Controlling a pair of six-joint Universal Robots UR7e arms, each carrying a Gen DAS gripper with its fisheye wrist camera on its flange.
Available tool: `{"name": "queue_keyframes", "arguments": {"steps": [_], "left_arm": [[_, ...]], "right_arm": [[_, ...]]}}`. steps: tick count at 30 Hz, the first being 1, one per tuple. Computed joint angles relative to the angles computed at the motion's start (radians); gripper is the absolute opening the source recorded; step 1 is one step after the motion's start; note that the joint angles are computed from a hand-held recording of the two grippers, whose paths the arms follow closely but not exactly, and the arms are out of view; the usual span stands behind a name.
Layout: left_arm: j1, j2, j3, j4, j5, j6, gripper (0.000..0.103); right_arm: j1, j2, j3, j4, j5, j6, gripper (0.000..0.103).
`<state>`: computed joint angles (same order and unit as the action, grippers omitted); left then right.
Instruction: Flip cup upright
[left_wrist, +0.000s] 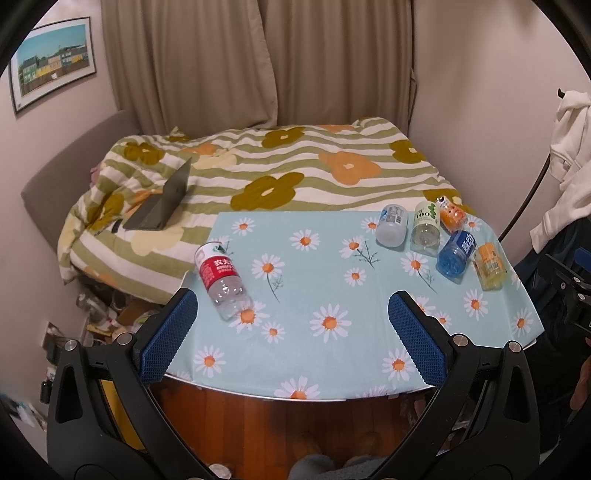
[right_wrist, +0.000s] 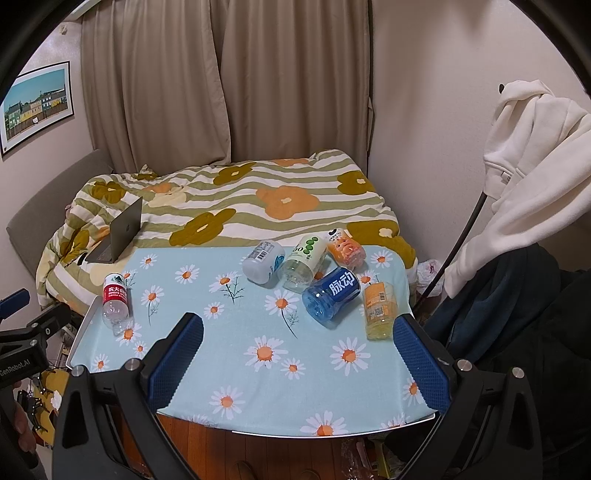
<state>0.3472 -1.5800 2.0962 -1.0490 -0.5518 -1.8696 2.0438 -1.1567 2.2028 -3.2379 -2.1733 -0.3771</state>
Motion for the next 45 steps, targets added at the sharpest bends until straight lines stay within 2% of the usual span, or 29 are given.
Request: {"name": "queue_keyframes", "arguments": {"steps": [33, 39, 45], "left_arm": [[0.004, -0.017, 0.007, -0.003, 0.005, 0.008, 0.103], [0.044, -0.043, 0.002, -0.057, 0.006, 0.107, 0.103], [0.095, -0.084, 0.054, -0.205, 0.002, 0.269, 0.103]], "right_arm": [[0.006, 0.009, -0.002, -0.003, -0.003, 0.006, 0.103], [0.01, 0.013, -0.016, 0.025, -0.02, 0.035, 0.103], [-0.006, 0.043, -0.046, 0.033, -0.059, 0.089, 0.103]]}}
